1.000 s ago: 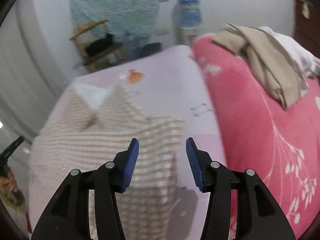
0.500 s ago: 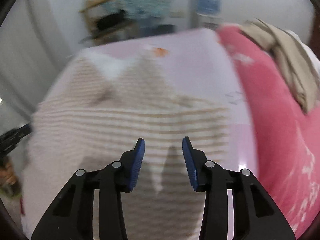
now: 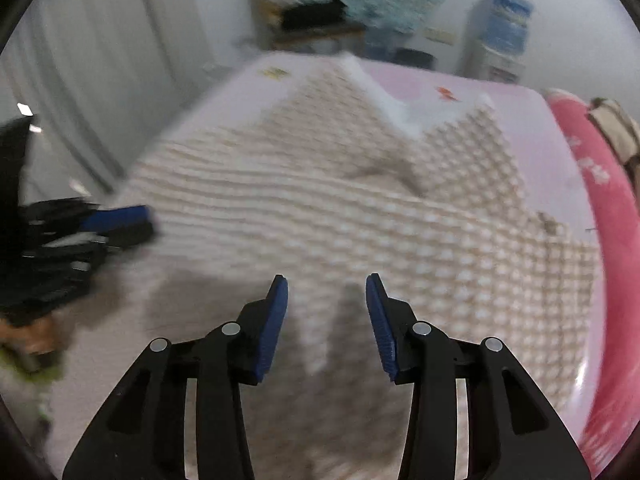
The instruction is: Fold large clothes
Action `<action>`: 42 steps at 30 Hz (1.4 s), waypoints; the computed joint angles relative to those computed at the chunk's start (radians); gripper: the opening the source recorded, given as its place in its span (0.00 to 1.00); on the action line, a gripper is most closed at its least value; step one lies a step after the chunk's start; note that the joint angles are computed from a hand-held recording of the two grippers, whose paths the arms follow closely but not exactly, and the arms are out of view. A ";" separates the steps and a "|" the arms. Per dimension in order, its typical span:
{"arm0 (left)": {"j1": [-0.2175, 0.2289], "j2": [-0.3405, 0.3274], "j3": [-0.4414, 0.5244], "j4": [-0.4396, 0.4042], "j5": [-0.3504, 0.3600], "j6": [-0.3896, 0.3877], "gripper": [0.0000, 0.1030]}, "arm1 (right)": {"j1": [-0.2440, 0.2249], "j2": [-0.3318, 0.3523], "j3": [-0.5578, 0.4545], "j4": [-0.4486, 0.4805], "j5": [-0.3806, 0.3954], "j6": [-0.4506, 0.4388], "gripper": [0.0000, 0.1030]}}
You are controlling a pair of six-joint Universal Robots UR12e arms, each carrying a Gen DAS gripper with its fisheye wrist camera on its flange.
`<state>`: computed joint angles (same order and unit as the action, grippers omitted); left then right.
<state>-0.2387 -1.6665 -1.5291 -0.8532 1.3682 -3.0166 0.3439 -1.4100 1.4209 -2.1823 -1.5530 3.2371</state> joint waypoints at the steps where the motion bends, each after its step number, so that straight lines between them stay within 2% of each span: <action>1: 0.000 0.007 -0.009 -0.001 -0.007 0.010 0.26 | 0.009 -0.005 0.009 -0.010 -0.008 -0.005 0.39; 3: -0.001 0.001 -0.009 -0.058 -0.004 0.011 0.30 | 0.034 0.007 0.012 0.025 -0.055 -0.025 0.40; 6: -0.019 0.004 -0.025 -0.022 0.053 0.025 0.31 | 0.058 0.014 0.032 -0.027 -0.127 -0.039 0.41; 8: -0.028 0.017 -0.019 -0.044 0.081 0.006 0.31 | 0.061 0.008 0.019 0.017 -0.118 0.037 0.42; 10: -0.026 0.045 -0.035 -0.045 0.070 -0.002 0.45 | 0.040 -0.014 0.026 0.016 -0.053 0.087 0.48; 13: -0.039 0.092 -0.065 -0.040 0.101 -0.008 0.59 | 0.054 -0.074 0.080 -0.023 -0.070 0.129 0.61; 17: -0.050 0.169 -0.127 -0.095 0.105 -0.017 0.69 | 0.071 -0.160 0.163 -0.054 -0.093 0.180 0.69; 20: -0.060 0.219 -0.175 -0.131 0.104 -0.015 0.70 | 0.095 -0.230 0.237 -0.071 -0.120 0.245 0.70; 23: -0.062 0.258 -0.217 -0.141 0.100 -0.057 0.70 | 0.128 -0.284 0.296 -0.070 -0.169 0.313 0.70; 27: -0.071 0.321 -0.283 -0.113 0.141 -0.092 0.70 | 0.164 -0.328 0.336 -0.025 -0.221 0.375 0.70; 31: -0.054 0.385 -0.337 -0.112 0.116 -0.126 0.70 | 0.183 -0.368 0.367 0.009 -0.222 0.428 0.70; 36: -0.052 0.458 -0.399 -0.097 0.139 -0.143 0.70 | 0.236 -0.433 0.415 0.036 -0.316 0.487 0.70; 39: -0.044 0.498 -0.428 -0.125 0.124 -0.161 0.70 | 0.242 -0.471 0.445 0.059 -0.322 0.545 0.70; 42: -0.034 0.531 -0.450 -0.163 0.100 -0.169 0.64 | 0.235 -0.512 0.471 0.093 -0.308 0.617 0.70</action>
<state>-0.2729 -1.1351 -1.9788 -1.0158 1.4678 -3.1857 0.5786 -1.9220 1.8922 -2.0890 -1.8613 3.8543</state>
